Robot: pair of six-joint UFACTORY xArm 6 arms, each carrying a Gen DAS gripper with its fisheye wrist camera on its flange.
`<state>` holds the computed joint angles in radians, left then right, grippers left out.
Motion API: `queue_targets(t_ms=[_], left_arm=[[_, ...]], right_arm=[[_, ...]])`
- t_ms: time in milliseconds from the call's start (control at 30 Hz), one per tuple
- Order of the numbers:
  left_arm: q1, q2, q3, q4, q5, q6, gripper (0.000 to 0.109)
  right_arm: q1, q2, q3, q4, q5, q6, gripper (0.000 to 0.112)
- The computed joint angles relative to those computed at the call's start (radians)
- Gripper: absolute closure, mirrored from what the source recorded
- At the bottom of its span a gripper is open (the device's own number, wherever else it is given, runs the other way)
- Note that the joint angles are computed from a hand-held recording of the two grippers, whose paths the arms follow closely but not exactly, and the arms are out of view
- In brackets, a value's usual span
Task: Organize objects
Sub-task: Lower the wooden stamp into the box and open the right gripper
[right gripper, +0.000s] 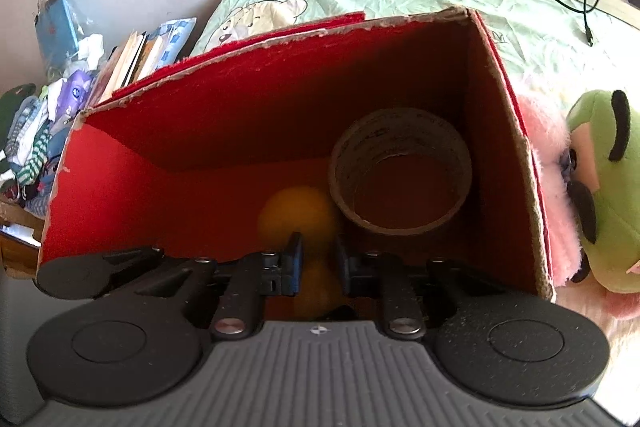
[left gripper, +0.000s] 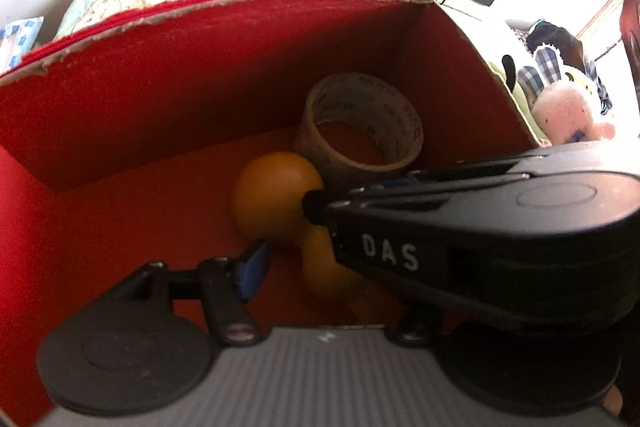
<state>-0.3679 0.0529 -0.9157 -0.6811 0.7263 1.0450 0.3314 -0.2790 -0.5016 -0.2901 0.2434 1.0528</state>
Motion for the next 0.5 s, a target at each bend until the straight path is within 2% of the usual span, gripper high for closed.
queue_targets(t_ms=[367, 500], left_arm=[[-0.032, -0.034, 0.063, 0.004, -0.119, 0.022, 0.047], [-0.034, -0.035, 0.067, 0.004, -0.134, 0.019, 0.047]], right_arm=[[-0.017, 0.003, 0.014, -0.061, -0.053, 0.067, 0.093], [-0.022, 0.006, 0.019, -0.088, -0.078, 0.089, 0.092]])
